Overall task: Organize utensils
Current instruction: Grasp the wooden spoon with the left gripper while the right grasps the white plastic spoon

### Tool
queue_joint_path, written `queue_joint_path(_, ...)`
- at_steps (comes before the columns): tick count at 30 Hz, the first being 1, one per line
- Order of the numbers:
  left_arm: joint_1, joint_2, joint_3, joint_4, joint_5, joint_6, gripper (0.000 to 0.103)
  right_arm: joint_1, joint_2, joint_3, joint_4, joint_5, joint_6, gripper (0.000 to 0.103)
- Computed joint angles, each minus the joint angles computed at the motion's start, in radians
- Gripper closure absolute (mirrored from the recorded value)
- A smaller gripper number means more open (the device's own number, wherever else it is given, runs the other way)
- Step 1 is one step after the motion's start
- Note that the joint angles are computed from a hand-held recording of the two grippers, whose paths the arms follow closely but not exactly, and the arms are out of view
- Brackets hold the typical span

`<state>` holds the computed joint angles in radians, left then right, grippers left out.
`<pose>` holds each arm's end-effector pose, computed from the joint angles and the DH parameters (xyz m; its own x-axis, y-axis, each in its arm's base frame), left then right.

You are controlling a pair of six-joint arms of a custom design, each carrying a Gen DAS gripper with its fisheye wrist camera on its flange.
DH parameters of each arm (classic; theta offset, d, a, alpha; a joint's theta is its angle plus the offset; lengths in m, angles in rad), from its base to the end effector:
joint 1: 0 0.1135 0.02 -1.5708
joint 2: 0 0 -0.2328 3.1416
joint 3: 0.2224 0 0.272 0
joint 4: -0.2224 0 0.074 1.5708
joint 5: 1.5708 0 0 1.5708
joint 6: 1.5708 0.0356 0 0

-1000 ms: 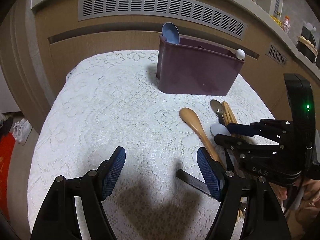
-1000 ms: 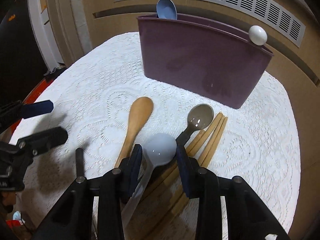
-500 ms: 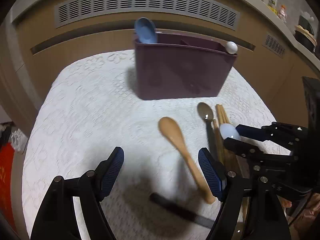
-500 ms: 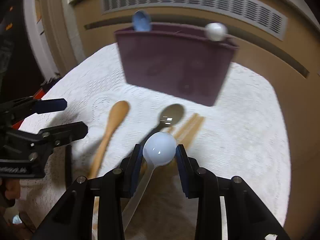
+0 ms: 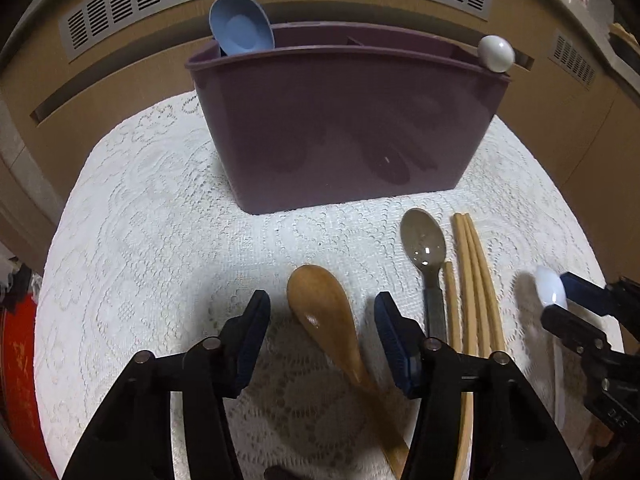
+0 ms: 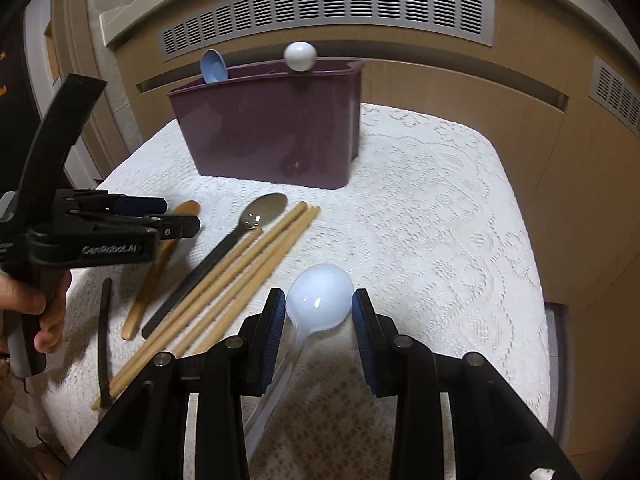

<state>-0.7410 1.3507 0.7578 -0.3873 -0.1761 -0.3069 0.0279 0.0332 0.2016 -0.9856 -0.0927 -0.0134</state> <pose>0.2133 -0.1867 0.1516 -0.7632 0.2952 -0.5748 0.3798 0.9246 -0.0295 0.1136 0.0065 0.1450 -0.7277 -0.0336 -0.6851 -0.1008 0.9932 0.0583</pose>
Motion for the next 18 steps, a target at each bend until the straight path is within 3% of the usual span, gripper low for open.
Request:
queue_joint_path(5, -0.011, 0.046, 0.021, 0.027, -0.034, -0.004, 0.054, -0.054, -0.027, -0.017, -0.012, -0.046, -0.019, 0.071)
queue_joint_path(10, -0.009, 0.047, 0.008, 0.062, -0.026, 0.015, 0.068, -0.047, -0.019, -0.025, 0.003, -0.041, -0.006, 0.071)
queue_joint_path(18, -0.030, -0.130, -0.124, 0.085, -0.032, 0.029, 0.069, 0.043, -0.020, -0.005, -0.010, 0.036, 0.053, 0.071)
